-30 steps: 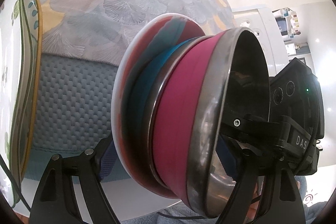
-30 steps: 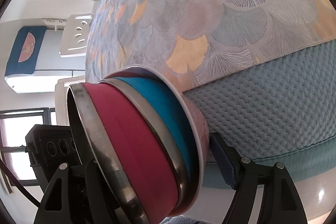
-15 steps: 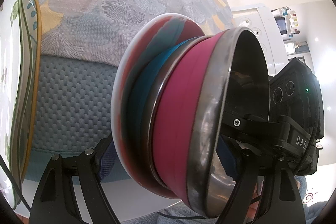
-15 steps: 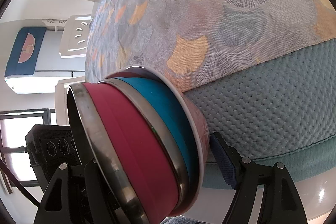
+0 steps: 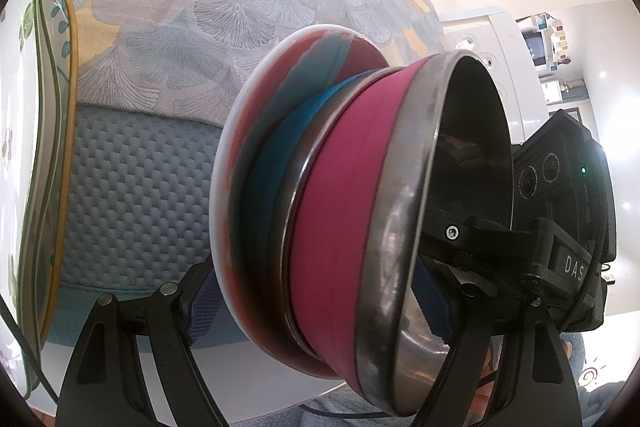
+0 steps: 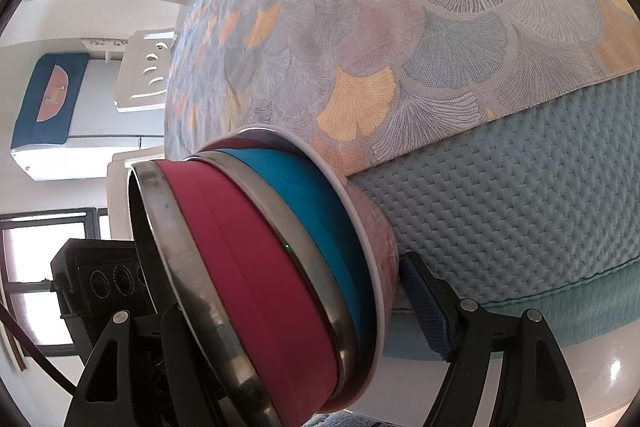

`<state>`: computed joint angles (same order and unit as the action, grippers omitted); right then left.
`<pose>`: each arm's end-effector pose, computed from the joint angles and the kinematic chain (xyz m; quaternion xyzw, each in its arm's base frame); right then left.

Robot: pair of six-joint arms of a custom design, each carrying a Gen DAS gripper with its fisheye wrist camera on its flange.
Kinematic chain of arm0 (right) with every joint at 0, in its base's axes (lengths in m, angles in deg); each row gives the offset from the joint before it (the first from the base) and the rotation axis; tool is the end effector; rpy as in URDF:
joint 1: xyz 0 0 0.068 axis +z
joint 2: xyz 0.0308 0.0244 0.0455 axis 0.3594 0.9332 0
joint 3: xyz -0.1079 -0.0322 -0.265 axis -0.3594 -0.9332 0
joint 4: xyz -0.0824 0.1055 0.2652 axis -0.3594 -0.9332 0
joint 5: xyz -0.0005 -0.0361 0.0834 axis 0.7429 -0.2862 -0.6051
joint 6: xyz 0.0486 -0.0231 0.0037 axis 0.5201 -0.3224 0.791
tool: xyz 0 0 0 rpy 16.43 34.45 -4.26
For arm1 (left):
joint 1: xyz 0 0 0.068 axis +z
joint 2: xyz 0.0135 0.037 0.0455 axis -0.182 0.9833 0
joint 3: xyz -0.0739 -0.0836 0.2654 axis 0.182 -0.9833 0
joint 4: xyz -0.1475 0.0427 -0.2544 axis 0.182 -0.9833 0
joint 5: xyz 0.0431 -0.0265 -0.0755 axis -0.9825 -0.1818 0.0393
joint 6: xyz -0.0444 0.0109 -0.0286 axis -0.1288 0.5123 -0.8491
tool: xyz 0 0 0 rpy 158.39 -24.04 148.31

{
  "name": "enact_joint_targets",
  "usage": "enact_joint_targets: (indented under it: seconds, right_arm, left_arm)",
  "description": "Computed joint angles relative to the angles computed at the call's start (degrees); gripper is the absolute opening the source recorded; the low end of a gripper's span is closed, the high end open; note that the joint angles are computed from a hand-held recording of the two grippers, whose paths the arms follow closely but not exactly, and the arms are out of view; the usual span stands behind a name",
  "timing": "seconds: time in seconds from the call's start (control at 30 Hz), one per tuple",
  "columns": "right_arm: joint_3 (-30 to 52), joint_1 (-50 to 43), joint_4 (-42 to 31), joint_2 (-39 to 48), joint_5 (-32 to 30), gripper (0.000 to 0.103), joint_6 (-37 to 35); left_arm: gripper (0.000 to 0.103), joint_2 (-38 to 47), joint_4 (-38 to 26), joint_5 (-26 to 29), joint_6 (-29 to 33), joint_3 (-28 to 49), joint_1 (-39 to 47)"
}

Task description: Organize plates and bowls

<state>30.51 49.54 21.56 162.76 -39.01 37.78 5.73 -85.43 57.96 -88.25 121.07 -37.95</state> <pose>0.3032 0.1862 0.2115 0.1098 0.9195 0.3763 0.0300 0.2563 -0.1507 0.2773 -0.0665 0.9451 -0.3131 0.0660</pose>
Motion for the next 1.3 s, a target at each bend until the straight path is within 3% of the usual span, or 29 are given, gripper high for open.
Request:
enact_joint_targets:
  seconds: [1.3]
  right_arm:
    - [1.1, 2.0, -3.0, -1.4, 2.9, 0.067, -0.6]
  left_arm:
    - [0.078, 1.9, -0.1, -4.0, -0.1, 2.6, -2.7]
